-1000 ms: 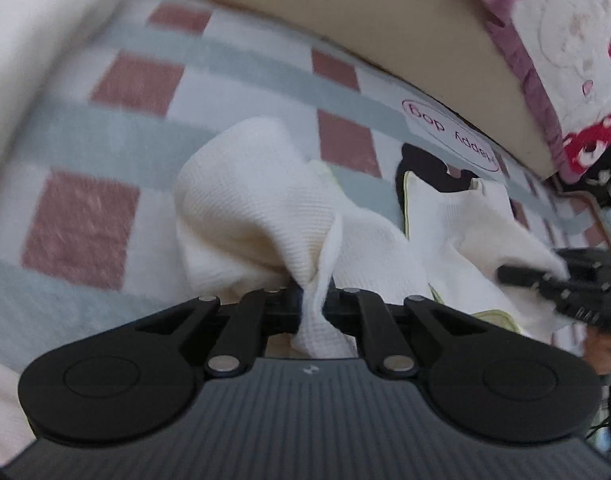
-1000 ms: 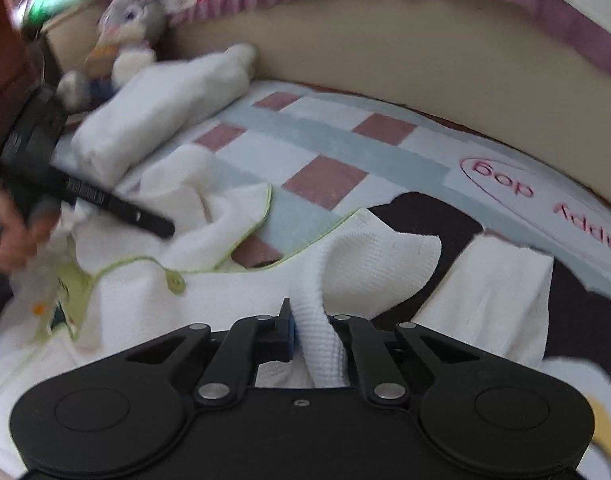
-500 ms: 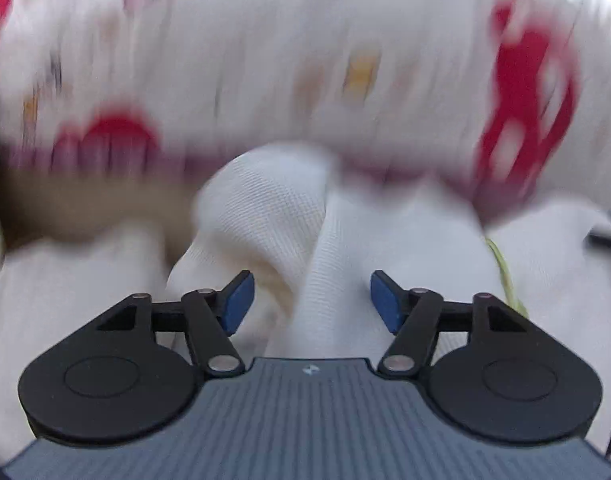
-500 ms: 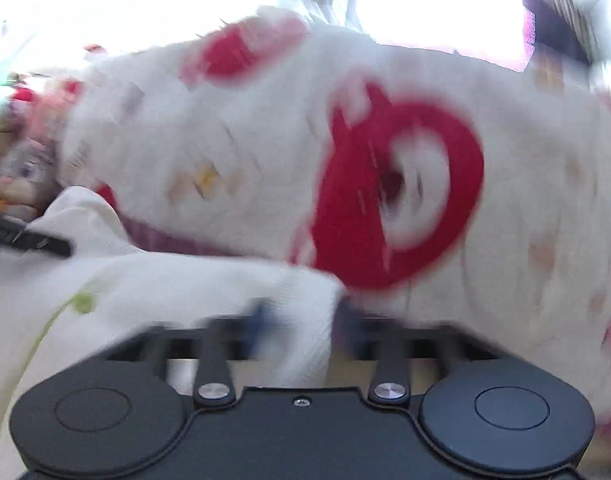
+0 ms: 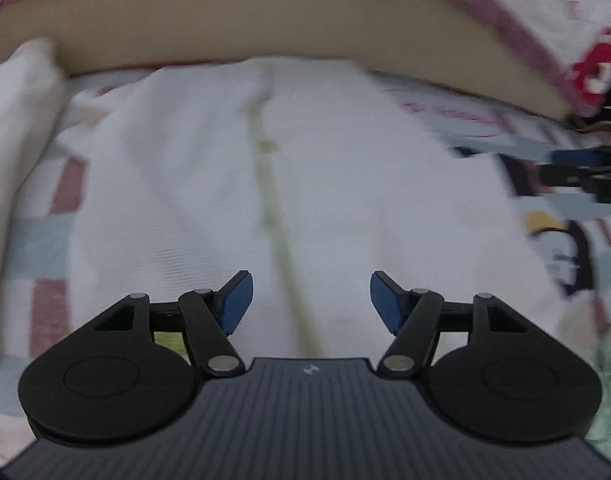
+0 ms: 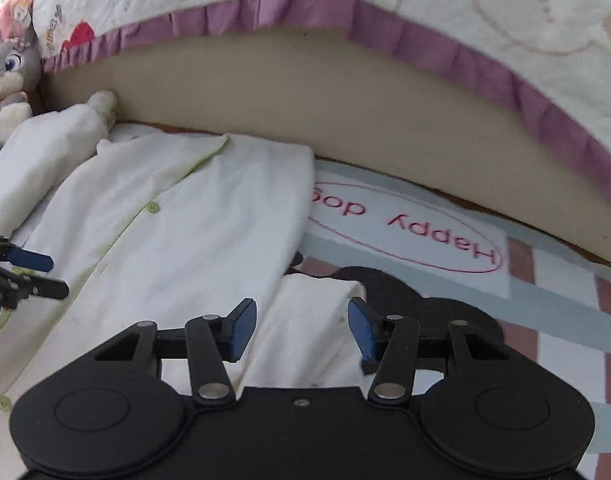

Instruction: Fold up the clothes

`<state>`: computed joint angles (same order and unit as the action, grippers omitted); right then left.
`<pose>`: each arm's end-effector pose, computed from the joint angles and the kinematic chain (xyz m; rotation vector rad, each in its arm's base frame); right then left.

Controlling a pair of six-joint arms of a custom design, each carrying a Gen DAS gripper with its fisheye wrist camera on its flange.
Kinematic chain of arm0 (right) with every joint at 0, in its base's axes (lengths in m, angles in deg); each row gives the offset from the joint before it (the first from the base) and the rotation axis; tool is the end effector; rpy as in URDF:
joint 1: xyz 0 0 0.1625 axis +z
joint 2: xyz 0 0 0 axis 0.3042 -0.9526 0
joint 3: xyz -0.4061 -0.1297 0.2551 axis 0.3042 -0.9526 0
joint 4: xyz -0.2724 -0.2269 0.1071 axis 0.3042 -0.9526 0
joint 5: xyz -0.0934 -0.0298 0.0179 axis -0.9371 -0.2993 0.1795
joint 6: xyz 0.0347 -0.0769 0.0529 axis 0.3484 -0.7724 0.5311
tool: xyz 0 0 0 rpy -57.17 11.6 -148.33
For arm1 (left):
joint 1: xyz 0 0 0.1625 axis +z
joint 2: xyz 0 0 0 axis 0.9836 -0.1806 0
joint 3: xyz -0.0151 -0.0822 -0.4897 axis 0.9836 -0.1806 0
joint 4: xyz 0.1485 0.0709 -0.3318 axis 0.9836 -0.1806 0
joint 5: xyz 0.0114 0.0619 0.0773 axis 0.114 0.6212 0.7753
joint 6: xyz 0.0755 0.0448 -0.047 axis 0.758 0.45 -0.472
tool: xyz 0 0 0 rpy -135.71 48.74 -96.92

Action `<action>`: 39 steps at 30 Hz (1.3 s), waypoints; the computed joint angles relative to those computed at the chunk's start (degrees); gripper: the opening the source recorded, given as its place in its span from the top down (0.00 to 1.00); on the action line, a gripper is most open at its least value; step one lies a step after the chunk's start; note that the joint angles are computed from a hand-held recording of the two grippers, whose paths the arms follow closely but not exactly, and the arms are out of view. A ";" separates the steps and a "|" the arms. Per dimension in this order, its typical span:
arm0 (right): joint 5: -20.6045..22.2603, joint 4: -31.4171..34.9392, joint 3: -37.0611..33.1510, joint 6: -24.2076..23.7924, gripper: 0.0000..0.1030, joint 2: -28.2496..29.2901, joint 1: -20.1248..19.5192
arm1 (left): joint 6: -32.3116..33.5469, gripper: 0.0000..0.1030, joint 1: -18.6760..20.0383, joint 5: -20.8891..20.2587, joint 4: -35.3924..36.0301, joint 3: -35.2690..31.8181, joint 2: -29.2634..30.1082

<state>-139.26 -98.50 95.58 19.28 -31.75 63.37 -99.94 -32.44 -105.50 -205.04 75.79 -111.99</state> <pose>0.0094 -0.6161 0.3592 0.6104 -2.3659 0.7411 -0.3074 -0.6069 0.0343 0.6154 2.5872 -0.5812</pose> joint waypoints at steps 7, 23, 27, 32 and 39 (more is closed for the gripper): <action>2.96 9.01 4.67 4.53 0.76 -6.38 -4.36 | 1.97 0.39 -3.69 -12.33 -1.35 2.60 0.24; -1.67 6.95 7.51 12.21 0.45 -4.66 -7.76 | -0.96 0.36 -8.21 -7.86 18.67 -6.67 7.30; -3.49 -2.83 10.53 9.00 0.39 -2.70 -7.23 | -1.29 0.57 -8.23 -6.49 21.22 -6.85 7.38; -2.87 -13.53 14.65 -1.55 0.97 -2.59 -6.54 | -1.28 0.92 -9.45 -3.40 16.16 -4.38 6.33; -10.82 -41.16 14.08 -18.74 0.97 -0.39 -4.20 | -3.35 0.93 -12.14 0.94 13.51 -1.44 4.31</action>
<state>-150.07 -139.66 109.66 0.54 -32.14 59.17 -103.29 -44.58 -104.56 -191.54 74.35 -107.68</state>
